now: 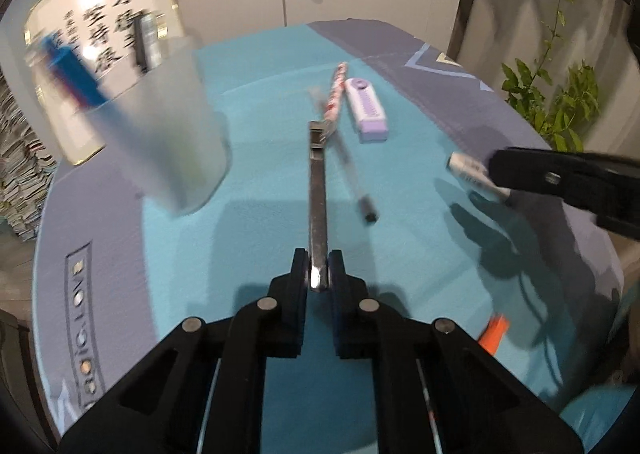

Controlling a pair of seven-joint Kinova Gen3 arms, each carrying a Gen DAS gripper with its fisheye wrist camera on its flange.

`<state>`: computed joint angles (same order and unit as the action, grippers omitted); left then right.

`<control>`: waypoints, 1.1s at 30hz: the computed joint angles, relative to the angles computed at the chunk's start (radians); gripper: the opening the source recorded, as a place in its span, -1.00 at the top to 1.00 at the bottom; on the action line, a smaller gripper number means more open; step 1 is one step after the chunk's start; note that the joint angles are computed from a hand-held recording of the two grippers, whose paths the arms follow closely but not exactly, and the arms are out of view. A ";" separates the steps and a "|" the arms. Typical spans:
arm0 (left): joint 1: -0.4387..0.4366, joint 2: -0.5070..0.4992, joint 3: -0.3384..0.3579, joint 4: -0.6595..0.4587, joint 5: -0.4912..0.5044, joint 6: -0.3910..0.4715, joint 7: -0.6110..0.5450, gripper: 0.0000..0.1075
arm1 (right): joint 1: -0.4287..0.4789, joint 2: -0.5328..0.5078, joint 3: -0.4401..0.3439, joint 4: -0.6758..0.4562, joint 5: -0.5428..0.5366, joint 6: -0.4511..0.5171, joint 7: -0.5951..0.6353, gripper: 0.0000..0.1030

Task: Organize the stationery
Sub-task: 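Close the left gripper on the black pen while the right gripper reaches the clear pen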

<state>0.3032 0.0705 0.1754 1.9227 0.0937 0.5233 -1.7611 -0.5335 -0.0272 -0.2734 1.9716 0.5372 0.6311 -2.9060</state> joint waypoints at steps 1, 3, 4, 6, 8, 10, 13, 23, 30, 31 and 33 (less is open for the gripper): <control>-0.016 -0.016 -0.005 0.014 0.029 0.011 -0.033 0.85 | -0.001 0.021 0.003 -0.017 -0.023 -0.006 0.040 0.70; -0.042 -0.045 -0.018 0.039 0.081 0.034 -0.090 0.85 | -0.012 0.062 0.011 -0.054 -0.043 0.009 0.080 0.70; -0.055 -0.064 -0.028 0.057 0.113 0.041 -0.125 0.85 | -0.022 0.084 0.017 -0.075 -0.043 0.018 0.093 0.70; -0.071 -0.096 -0.046 0.084 0.156 0.058 -0.182 0.84 | -0.045 0.122 0.033 -0.112 -0.040 0.033 0.114 0.70; -0.078 -0.118 -0.059 0.100 0.178 0.066 -0.214 0.82 | -0.070 0.163 0.054 -0.157 -0.037 0.061 0.129 0.70; -0.083 -0.137 -0.073 0.114 0.210 0.065 -0.253 0.82 | -0.092 0.202 0.076 -0.202 -0.042 0.099 0.146 0.70; -0.088 -0.149 -0.089 0.122 0.253 0.062 -0.300 0.82 | -0.102 0.244 0.104 -0.247 -0.096 0.119 0.209 0.69; -0.069 -0.065 -0.035 0.068 0.185 0.035 -0.208 0.48 | -0.123 0.232 0.127 -0.240 -0.147 0.137 0.253 0.79; -0.093 -0.085 -0.058 0.077 0.255 0.080 -0.298 0.85 | -0.107 0.089 0.044 -0.137 -0.235 0.189 0.415 0.80; -0.098 -0.097 -0.064 0.086 0.268 0.092 -0.317 0.84 | -0.115 0.078 0.032 -0.129 -0.224 0.215 0.402 0.80; -0.103 -0.121 -0.073 0.100 0.278 0.119 -0.344 0.84 | -0.118 0.062 0.018 -0.112 -0.215 0.242 0.389 0.80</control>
